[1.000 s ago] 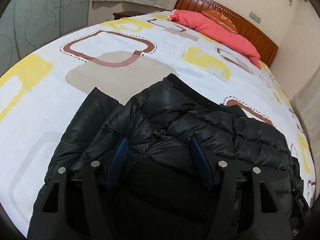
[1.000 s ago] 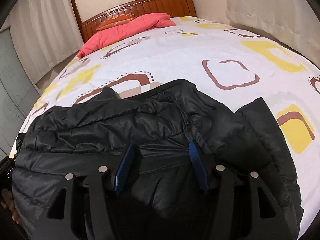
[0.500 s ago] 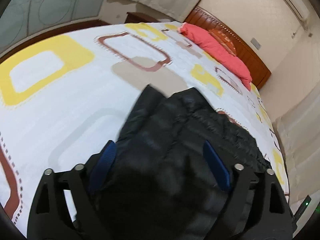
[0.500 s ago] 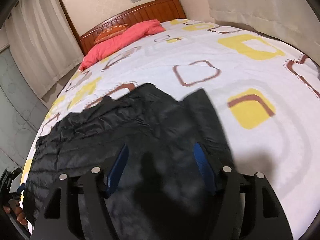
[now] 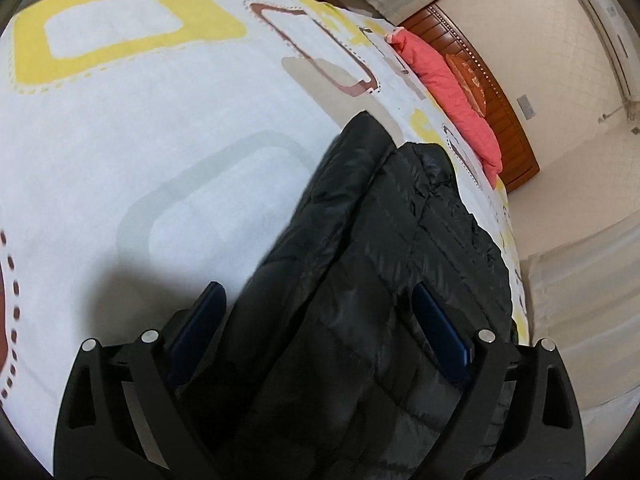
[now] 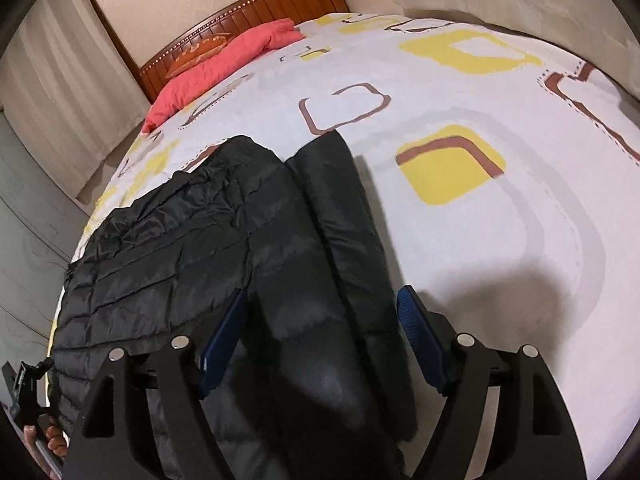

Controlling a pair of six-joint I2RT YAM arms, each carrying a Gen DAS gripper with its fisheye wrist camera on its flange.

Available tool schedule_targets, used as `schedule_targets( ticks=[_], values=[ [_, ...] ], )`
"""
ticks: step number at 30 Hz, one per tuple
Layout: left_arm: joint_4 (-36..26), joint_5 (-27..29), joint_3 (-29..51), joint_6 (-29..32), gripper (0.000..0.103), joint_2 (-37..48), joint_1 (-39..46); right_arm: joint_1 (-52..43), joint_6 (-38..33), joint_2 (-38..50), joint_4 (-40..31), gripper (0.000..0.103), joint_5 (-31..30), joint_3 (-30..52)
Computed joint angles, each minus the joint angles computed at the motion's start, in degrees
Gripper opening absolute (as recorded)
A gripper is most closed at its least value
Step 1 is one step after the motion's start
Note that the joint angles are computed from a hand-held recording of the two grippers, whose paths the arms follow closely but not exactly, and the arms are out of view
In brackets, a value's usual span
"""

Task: Fold large clothes

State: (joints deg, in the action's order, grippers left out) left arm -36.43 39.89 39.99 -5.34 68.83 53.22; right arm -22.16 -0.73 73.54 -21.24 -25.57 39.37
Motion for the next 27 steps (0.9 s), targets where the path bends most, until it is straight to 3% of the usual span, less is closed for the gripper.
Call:
schedule_targets(
  ticks=[9, 14, 19, 20, 24, 27],
  values=[
    [-1.6, 1.6, -3.2, 3.4, 0.09, -4.0, 2.2, -10.6, -1.7, -3.1, -1.7, 0.079, -12.2, -7.5],
    [-2.3, 2.0, -3.9, 2.9, 0.062, -5.1, 1.9, -8.1, -1.3, -3.6, -1.6, 0.062, -13.2, -8.9],
    [-3.3, 4.2, -5.5, 3.8, 0.036, -8.3, 3.2, -9.3, -0.8, -8.2, -1.8, 0.033, -15.5, -11.4],
    [-4.0, 3.9, -5.4, 3.8, 0.032, -9.5, 3.0, -9.9, -1.5, -8.9, -2.8, 0.031, -16.2, -11.3],
    [-9.0, 4.6, -4.2, 6.4, 0.026, -12.1, 5.0, -11.7, -2.5, -13.2, -7.3, 0.027, -18.0, -11.1],
    [-16.3, 6.3, -2.9, 13.1, 0.025, -13.1, 9.9, -15.8, -7.2, -15.9, -13.8, 0.027, -20.8, -11.1]
  ],
)
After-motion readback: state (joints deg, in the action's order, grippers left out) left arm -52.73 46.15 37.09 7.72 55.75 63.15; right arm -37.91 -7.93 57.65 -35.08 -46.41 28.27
